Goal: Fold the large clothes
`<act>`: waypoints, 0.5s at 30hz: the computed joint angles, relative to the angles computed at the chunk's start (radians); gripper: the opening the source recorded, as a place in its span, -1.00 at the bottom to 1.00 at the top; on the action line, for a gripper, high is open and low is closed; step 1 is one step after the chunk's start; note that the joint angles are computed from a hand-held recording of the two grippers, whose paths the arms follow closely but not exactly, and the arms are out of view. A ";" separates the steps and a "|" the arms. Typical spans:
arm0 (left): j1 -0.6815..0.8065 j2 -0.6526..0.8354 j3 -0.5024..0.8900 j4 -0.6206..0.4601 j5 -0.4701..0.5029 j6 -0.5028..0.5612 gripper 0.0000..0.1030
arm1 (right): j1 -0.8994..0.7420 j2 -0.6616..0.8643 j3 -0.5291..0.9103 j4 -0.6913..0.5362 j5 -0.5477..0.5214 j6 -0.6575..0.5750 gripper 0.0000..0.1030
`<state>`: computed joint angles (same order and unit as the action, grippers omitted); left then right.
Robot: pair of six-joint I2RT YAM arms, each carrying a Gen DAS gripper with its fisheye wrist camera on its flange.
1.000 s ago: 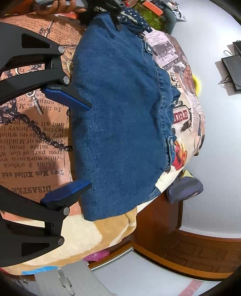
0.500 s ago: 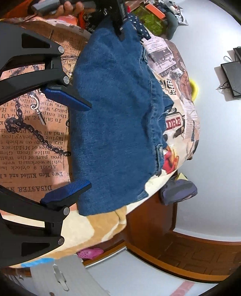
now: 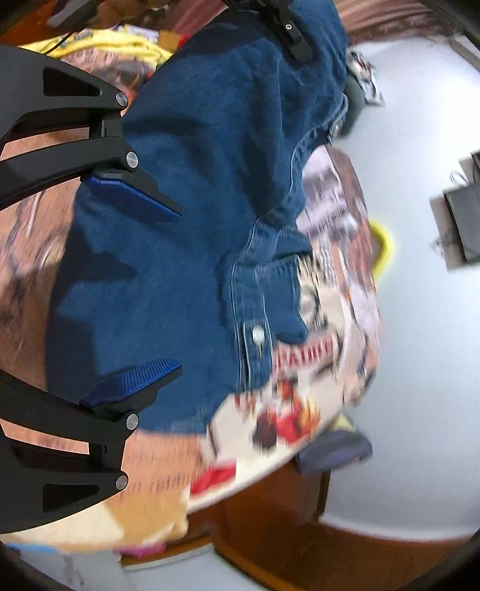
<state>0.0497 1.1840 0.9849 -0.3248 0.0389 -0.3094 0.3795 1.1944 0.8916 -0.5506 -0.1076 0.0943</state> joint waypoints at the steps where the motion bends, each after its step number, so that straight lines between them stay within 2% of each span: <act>1: -0.001 0.016 0.001 0.006 -0.016 0.011 -0.64 | 0.041 0.045 0.007 0.026 0.002 0.019 0.42; 6: 0.022 0.030 -0.054 0.034 -0.021 0.034 -0.64 | 0.177 0.270 0.040 0.089 -0.006 0.066 0.42; 9: 0.017 0.066 -0.046 0.026 -0.032 0.053 -0.64 | 0.216 0.330 0.018 0.132 0.019 0.076 0.42; 10: 0.002 0.074 -0.047 0.032 -0.050 0.065 -0.64 | 0.213 0.338 0.017 0.127 0.002 0.069 0.42; 12: -0.037 0.063 -0.060 0.040 -0.089 0.087 -0.64 | 0.170 0.330 0.020 0.088 -0.099 0.023 0.42; 14: -0.054 0.068 -0.056 0.052 -0.093 0.103 -0.64 | 0.100 0.278 -0.003 0.054 -0.200 -0.027 0.42; 15: -0.070 0.079 -0.036 0.049 -0.095 0.107 -0.64 | 0.056 0.229 -0.028 0.045 -0.211 -0.040 0.42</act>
<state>-0.0198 1.2629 0.9491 -0.2759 -0.0565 -0.2019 0.4360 1.4231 0.8634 -0.5060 -0.3190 0.0539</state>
